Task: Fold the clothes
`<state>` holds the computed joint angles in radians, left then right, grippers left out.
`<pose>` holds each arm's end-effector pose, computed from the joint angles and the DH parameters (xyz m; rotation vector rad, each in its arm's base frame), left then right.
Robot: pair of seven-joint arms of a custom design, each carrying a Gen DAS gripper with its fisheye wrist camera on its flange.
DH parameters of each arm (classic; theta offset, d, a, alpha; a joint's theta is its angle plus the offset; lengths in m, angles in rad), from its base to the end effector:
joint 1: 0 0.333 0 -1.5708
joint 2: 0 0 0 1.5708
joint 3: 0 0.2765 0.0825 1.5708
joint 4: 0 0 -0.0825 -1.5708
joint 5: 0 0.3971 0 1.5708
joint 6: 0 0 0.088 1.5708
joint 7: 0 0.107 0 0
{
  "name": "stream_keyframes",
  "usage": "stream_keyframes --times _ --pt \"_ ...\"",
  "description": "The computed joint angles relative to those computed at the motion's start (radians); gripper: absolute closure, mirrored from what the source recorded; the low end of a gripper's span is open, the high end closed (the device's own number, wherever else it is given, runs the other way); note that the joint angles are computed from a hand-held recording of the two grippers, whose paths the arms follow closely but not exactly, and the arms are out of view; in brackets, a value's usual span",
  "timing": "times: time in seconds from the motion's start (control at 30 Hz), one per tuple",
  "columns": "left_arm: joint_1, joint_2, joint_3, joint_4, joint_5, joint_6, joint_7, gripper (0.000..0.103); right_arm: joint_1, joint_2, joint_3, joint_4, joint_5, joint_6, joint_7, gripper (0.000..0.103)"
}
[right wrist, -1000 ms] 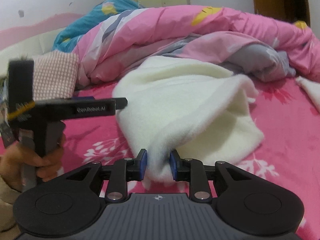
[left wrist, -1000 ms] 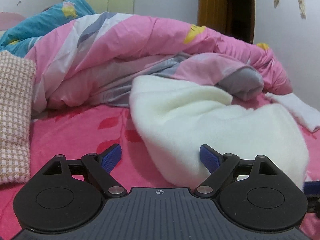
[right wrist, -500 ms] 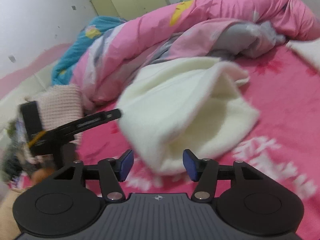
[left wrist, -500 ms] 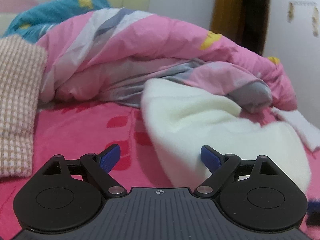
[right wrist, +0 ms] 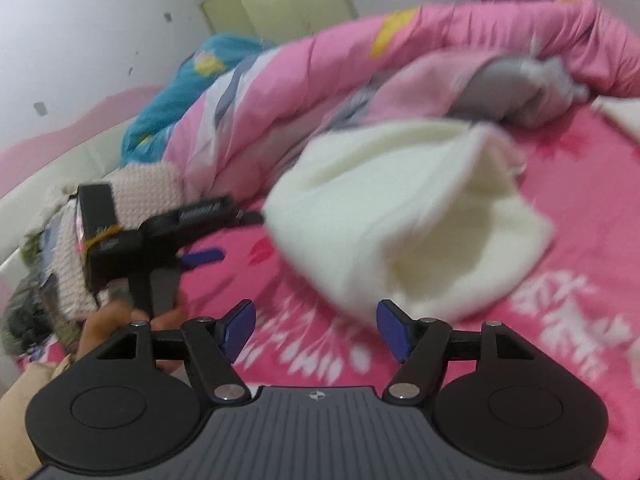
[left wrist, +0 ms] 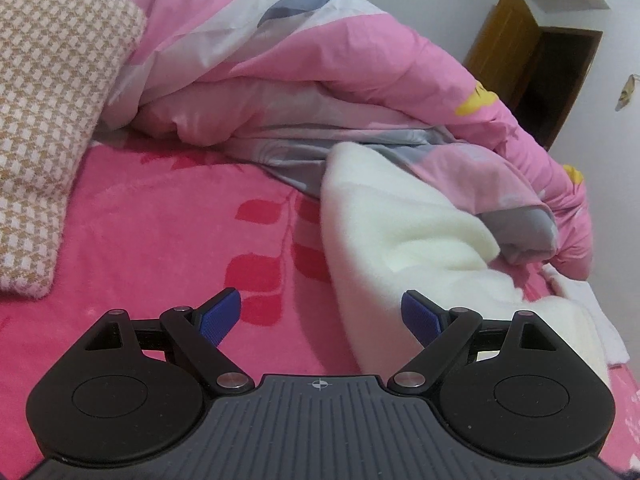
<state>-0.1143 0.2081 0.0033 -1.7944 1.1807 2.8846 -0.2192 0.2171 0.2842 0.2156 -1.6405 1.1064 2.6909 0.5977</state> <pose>0.6466 -0.1261 0.4626 -2.0574 1.0255 -1.0872 0.6430 0.2484 0.4844 -1.7847 1.0276 -0.1634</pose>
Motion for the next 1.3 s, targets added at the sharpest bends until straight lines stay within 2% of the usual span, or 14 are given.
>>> stream_keyframes --times 0.07,0.13,0.17,0.33,0.4,0.47,0.57,0.63,0.73,0.83,1.0,1.1,1.2,1.3 --pt "0.000 0.004 0.003 0.003 0.004 0.008 -0.011 0.015 -0.002 0.011 0.014 0.013 0.055 0.063 -0.058 0.030" --pt "0.001 0.009 0.004 0.008 0.002 0.014 -0.015 0.015 0.000 0.043 0.014 0.055 0.057 0.083 -0.039 0.020" --pt "0.000 0.012 0.005 0.010 0.000 0.018 -0.016 0.015 0.003 0.067 0.011 0.084 0.038 0.082 -0.011 0.019" --pt "-0.002 0.036 0.013 0.032 -0.030 0.037 0.008 0.015 0.013 0.251 0.015 0.300 -0.143 -0.018 0.164 0.020" --pt "-0.002 0.041 0.019 0.035 -0.047 0.052 0.019 0.015 0.036 0.324 0.015 0.380 -0.229 -0.034 0.209 0.027" --pt "-0.005 0.046 0.025 0.038 -0.066 0.061 0.033 0.015 0.060 0.364 0.014 0.414 -0.308 -0.009 0.224 0.054" --pt "-0.020 0.047 0.041 0.039 -0.063 0.058 0.031 0.015 0.038 0.360 0.065 0.386 -0.339 0.045 0.166 0.084" --pt "-0.033 0.043 0.050 0.041 -0.031 0.044 0.005 0.014 -0.007 0.322 0.110 0.335 -0.326 0.053 0.106 0.087" --pt "-0.040 0.038 0.049 0.044 0.019 0.020 -0.030 0.013 -0.055 0.250 0.140 0.250 -0.296 0.064 0.005 0.088" --pt "-0.046 0.023 0.037 0.044 0.086 -0.032 -0.059 0.013 -0.088 0.191 0.142 0.187 -0.254 0.066 -0.100 0.089" --pt "-0.023 0.000 0.013 0.034 0.168 -0.007 -0.130 0.013 -0.123 0.066 0.093 0.071 -0.188 0.025 -0.254 0.089" --pt "-0.016 -0.006 -0.002 0.039 0.229 0.010 -0.168 0.013 -0.119 0.017 0.039 0.015 -0.175 -0.023 -0.257 0.088" --pt "-0.011 0.019 -0.025 0.062 0.198 0.014 -0.069 0.010 -0.112 0.000 -0.010 -0.008 -0.167 -0.101 -0.207 0.085" --pt "-0.021 0.071 -0.054 0.097 0.043 -0.045 0.198 0.010 -0.108 -0.015 -0.040 -0.022 -0.150 -0.147 -0.157 0.068"
